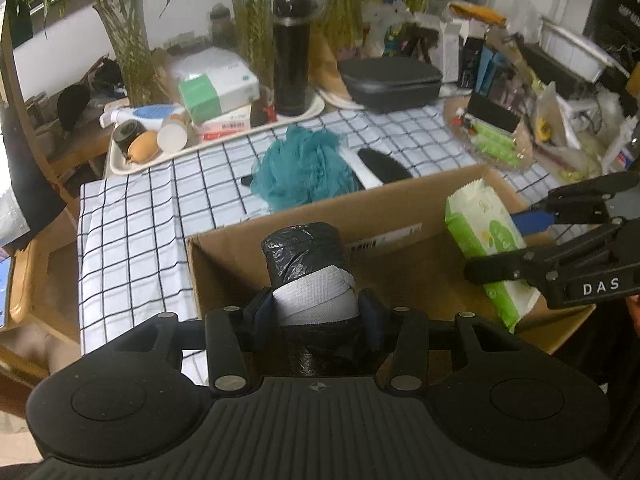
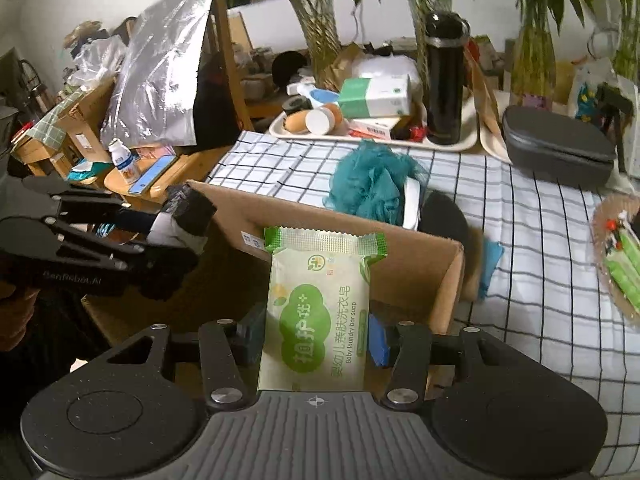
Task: Organize soft objects
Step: 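Open the left gripper over the box while the right releases the soap inside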
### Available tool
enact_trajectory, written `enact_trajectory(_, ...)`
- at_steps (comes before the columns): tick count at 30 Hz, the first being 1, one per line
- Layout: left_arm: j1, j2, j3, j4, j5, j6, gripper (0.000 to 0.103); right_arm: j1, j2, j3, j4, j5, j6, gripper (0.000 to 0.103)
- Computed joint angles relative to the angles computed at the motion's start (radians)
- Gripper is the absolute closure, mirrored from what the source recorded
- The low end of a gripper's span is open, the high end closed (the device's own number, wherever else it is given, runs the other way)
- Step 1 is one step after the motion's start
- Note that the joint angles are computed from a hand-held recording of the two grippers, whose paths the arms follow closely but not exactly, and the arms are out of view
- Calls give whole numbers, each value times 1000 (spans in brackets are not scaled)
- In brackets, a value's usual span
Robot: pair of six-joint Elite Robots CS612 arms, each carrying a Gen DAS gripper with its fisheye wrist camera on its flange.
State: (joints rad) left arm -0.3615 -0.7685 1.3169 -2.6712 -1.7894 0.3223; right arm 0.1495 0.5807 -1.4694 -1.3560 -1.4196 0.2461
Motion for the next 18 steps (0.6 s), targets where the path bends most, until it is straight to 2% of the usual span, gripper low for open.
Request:
enact_trajectory(7,-11,-6,-19,80,66,-11,57,-1,-8,11,26,2,5,46)
enact_trajectory(8,-14,-7,-19,80,80,-15,57,0,-7,10,19,2,1,41)
enact_trajectory(10,-22,-9,-17,81,126,-22,56,1,-1,1,-15,1,-8,16)
enact_trajectory(11,-26,-11,-14,75,147,-25,54,0,3,-4,-33,5,-10,12)
enact_trajectory(13,-32,-15,-4,53,183,-27,41,-4,8,-11,-58,24,-3,10)
enact_trajectory(18,-50,-28,23,-9,272,-16,37,-7,15,-18,-110,26,18,10)
